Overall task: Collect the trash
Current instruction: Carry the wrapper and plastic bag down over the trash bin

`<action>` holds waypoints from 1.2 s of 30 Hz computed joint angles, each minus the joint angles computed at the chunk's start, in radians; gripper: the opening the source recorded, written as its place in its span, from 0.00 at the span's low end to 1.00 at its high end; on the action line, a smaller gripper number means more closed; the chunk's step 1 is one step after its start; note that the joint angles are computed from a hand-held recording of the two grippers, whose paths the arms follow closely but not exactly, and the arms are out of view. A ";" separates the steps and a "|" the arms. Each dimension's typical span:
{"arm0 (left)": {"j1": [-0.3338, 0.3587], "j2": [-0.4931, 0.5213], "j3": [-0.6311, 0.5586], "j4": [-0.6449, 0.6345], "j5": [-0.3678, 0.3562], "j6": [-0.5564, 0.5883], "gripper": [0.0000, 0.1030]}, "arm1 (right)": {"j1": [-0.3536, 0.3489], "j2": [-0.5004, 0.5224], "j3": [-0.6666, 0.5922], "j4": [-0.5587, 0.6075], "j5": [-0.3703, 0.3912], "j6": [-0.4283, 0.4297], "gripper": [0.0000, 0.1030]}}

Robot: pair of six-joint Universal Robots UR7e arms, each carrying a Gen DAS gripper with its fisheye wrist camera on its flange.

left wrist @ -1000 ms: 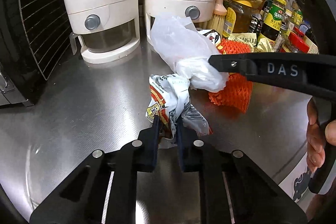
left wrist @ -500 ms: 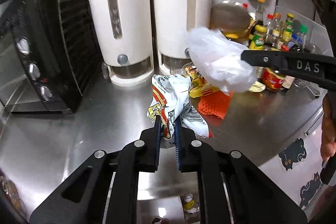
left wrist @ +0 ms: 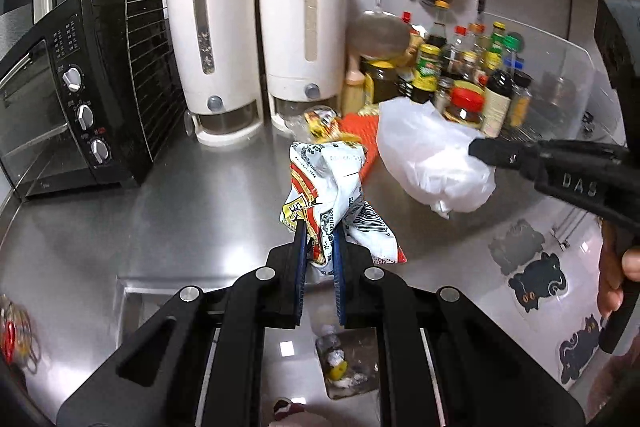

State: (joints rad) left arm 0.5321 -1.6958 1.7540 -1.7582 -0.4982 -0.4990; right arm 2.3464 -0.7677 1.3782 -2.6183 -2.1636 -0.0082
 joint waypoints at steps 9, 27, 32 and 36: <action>-0.069 -0.100 0.125 0.135 -0.040 -0.165 0.10 | -0.002 -0.125 0.264 -0.089 0.015 0.058 0.02; 0.113 -0.150 0.396 -0.016 -0.236 -0.183 0.11 | -0.113 -0.055 0.471 -0.146 0.053 0.176 0.02; 0.212 -0.110 0.439 -0.110 -0.292 -0.127 0.11 | -0.179 -0.003 0.493 -0.149 0.102 0.218 0.02; 0.299 -0.060 0.459 -0.182 -0.321 -0.089 0.11 | -0.217 0.041 0.490 -0.146 0.104 0.240 0.02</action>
State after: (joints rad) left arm 0.8311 -1.7559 2.2133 -1.9403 -0.8190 -0.5884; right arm 2.1293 -0.7270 1.8681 -2.7639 -2.0594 0.2316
